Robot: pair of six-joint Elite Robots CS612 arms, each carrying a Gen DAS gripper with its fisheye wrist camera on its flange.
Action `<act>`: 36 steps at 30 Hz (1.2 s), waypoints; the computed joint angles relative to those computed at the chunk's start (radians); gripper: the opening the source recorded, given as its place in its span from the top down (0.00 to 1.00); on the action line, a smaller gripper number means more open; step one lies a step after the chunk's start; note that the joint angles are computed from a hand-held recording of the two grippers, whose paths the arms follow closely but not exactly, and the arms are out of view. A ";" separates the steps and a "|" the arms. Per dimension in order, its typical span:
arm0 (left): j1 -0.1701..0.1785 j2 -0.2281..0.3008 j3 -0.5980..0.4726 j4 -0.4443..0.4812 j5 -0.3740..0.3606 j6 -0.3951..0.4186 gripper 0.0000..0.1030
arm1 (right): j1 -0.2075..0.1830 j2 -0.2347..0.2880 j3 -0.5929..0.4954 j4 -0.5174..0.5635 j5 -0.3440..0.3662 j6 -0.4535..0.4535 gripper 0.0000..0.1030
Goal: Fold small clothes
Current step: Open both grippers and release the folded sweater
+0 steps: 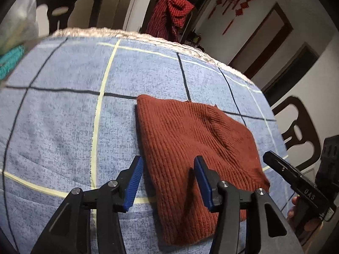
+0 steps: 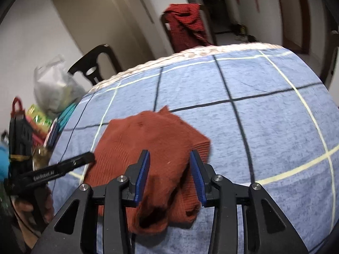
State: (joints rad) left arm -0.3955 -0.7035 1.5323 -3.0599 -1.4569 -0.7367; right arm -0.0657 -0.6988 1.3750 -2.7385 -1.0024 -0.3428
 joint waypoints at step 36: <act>-0.164 -0.040 0.114 0.160 0.345 -0.055 0.32 | 0.002 -0.088 0.284 -0.268 -0.235 -0.207 0.50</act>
